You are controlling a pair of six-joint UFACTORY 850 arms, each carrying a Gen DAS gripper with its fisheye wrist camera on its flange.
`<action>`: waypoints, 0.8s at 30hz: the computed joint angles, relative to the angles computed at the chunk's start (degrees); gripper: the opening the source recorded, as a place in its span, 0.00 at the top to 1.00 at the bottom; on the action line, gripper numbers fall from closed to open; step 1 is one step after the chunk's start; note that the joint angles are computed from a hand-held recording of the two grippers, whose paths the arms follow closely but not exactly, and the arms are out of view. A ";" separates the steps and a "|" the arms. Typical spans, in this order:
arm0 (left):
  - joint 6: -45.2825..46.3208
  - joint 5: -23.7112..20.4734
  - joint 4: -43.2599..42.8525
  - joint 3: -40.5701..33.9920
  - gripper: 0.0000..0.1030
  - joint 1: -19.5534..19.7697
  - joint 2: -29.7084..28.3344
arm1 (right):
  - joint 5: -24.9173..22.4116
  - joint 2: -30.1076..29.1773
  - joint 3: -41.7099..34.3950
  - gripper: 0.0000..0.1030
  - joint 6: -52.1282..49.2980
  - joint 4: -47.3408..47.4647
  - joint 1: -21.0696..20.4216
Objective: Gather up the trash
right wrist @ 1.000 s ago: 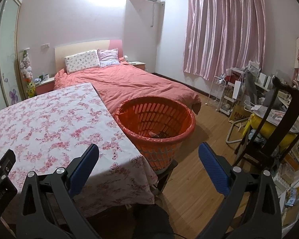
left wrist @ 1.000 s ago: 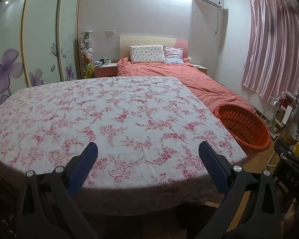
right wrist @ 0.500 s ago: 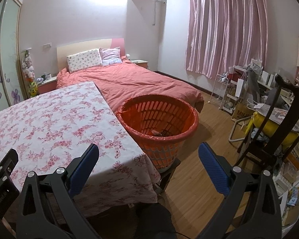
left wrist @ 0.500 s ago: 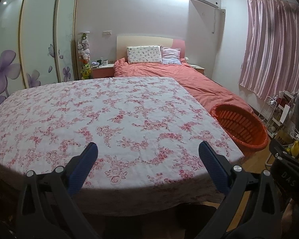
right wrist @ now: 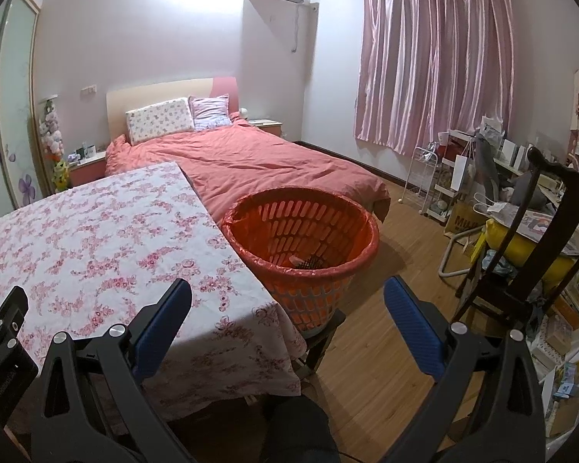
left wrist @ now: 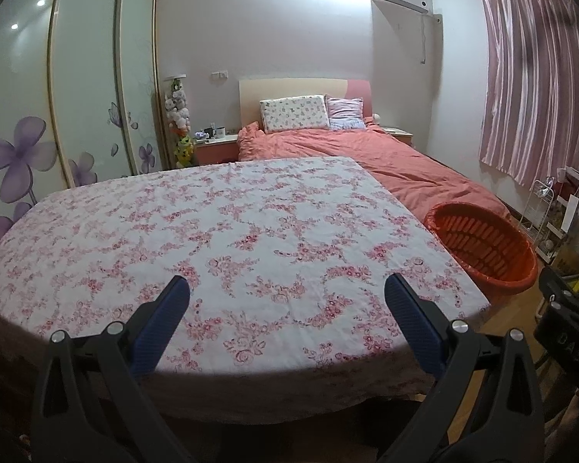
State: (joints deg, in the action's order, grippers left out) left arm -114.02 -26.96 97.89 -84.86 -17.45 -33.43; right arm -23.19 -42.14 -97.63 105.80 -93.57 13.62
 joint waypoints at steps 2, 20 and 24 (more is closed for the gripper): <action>-0.22 -0.22 0.41 0.00 0.04 -0.10 0.06 | 0.04 0.03 0.01 0.04 0.30 -0.28 -0.03; -2.40 -0.54 2.94 0.36 0.04 -0.32 0.47 | -0.08 0.59 0.55 0.04 4.19 -4.04 -0.04; -2.46 -0.48 2.96 0.40 0.04 -0.28 0.52 | -0.11 0.59 0.54 0.04 4.18 -4.05 -0.03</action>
